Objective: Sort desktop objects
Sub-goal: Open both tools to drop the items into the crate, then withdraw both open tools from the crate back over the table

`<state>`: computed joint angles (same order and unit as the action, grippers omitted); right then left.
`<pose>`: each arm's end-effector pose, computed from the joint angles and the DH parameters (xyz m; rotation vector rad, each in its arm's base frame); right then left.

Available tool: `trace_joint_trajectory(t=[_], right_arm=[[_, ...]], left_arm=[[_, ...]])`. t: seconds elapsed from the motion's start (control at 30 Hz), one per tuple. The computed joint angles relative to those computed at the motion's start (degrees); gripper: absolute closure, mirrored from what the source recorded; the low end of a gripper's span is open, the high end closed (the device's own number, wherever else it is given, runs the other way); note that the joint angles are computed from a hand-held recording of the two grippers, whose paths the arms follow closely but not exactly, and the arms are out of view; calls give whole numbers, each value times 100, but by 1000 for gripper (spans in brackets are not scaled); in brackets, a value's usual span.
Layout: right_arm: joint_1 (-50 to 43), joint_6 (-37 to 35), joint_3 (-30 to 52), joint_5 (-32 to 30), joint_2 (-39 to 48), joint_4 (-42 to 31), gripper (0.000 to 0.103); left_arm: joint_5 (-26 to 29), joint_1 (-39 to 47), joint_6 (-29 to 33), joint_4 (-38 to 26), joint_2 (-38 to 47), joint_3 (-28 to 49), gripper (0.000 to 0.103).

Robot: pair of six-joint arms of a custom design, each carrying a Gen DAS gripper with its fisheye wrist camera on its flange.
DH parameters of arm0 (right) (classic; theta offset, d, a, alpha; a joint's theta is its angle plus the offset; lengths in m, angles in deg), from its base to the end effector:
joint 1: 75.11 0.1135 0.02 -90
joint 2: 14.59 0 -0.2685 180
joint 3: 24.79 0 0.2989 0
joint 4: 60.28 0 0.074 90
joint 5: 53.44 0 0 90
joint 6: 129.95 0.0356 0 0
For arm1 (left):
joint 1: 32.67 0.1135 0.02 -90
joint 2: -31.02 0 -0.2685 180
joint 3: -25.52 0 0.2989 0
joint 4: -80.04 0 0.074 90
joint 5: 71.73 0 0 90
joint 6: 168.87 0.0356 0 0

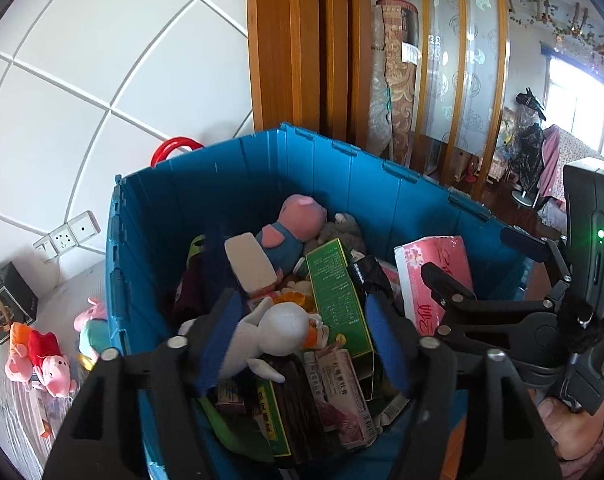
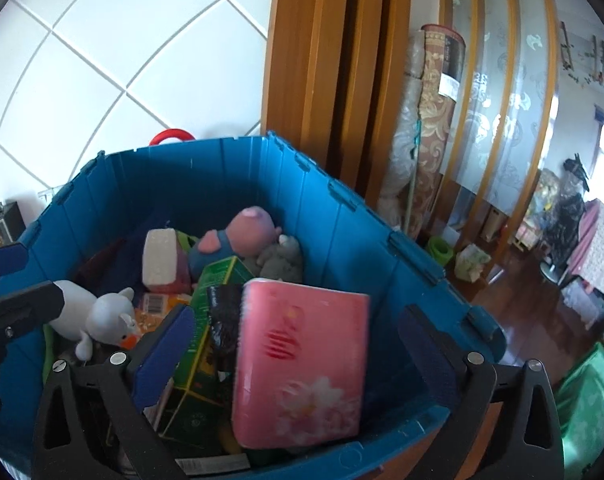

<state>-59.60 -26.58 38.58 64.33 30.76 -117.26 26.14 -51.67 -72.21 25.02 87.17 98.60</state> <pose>0.1948 0.0369 0.3306 0.2143 2.1617 -0.2596 0.2276 -0.0835 0.3561 0.5707 2.1681 -0.2705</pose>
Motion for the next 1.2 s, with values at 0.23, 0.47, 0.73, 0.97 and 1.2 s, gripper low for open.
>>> trace_joint_trajectory(t=[0.23,0.47,0.73,0.97,1.2], right_arm=[[602,313,152,495,-184,-277,0],[1889,883,533,1371,54,-538,0],[3281,1427,1237,2144,1026,-613,0],[4210,1685,2100,2547,2213,-458,0],[4763,1573,3197,2436,3710,14,0]], left_arm=[[494,613,116,66,-464,-159,26],[1253,1746,471,16,-897,-265,23],[2686,3810,1248,-193,-736,-165,23],[3958,5901,2243,-510,278,327,23],[4330,7287,3091,-377,1900,1085,23]])
